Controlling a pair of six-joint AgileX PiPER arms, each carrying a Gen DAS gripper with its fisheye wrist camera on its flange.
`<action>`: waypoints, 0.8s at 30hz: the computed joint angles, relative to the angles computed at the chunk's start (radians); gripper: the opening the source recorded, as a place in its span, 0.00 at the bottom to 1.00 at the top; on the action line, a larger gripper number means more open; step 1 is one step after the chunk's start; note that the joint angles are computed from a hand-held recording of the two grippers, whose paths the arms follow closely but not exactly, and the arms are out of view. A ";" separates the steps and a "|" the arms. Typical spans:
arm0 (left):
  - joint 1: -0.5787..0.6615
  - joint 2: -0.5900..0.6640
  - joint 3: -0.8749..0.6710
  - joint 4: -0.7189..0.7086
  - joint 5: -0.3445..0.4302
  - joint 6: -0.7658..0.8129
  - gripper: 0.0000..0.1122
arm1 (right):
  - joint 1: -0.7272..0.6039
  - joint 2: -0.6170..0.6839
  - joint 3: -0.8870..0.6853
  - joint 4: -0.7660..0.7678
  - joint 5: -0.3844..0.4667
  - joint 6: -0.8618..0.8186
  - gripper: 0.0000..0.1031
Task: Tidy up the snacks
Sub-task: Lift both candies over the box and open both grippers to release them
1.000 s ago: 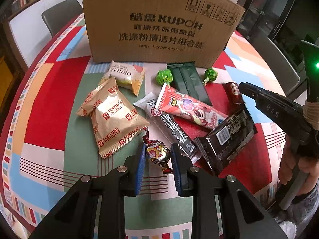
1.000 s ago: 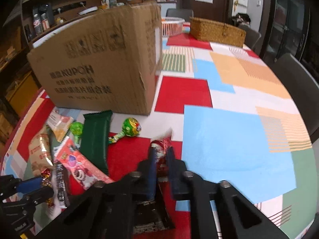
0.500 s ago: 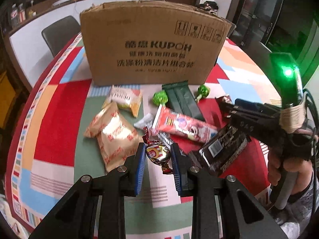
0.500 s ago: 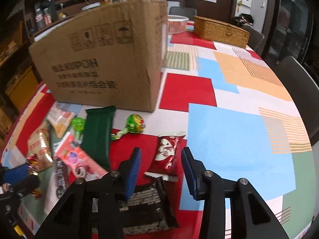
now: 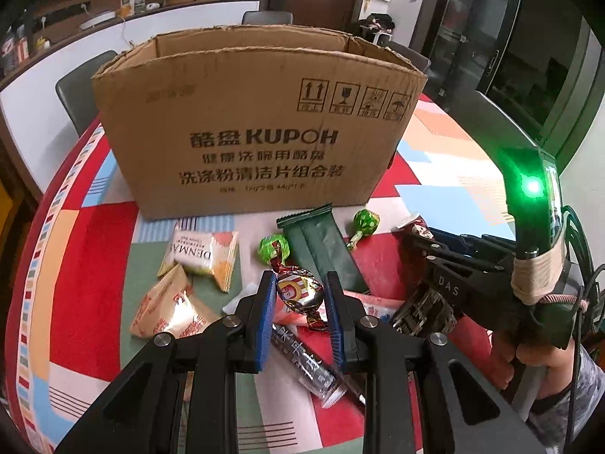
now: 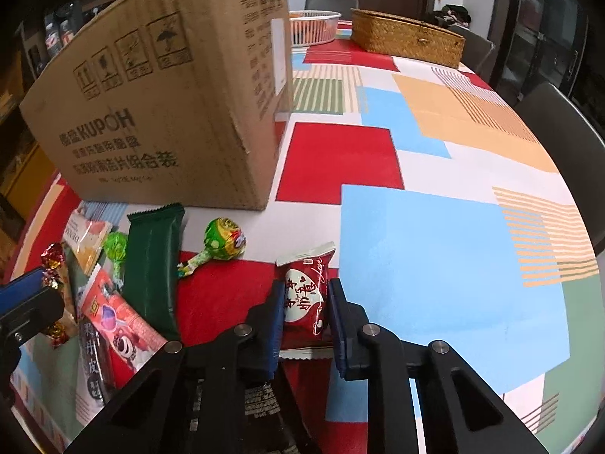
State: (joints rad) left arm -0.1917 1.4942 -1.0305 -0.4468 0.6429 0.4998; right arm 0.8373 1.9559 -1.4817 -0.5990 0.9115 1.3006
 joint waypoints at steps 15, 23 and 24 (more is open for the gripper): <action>0.054 -0.095 -0.009 -0.078 0.023 0.085 0.23 | 0.090 -0.119 -0.003 -0.174 0.084 0.104 0.22; 0.110 -0.161 -0.062 -0.135 0.035 0.158 0.23 | 0.147 -0.141 -0.116 -0.268 0.136 0.067 0.22; 0.116 -0.162 -0.072 -0.142 0.037 0.166 0.23 | 0.151 -0.137 -0.137 -0.277 0.142 0.057 0.22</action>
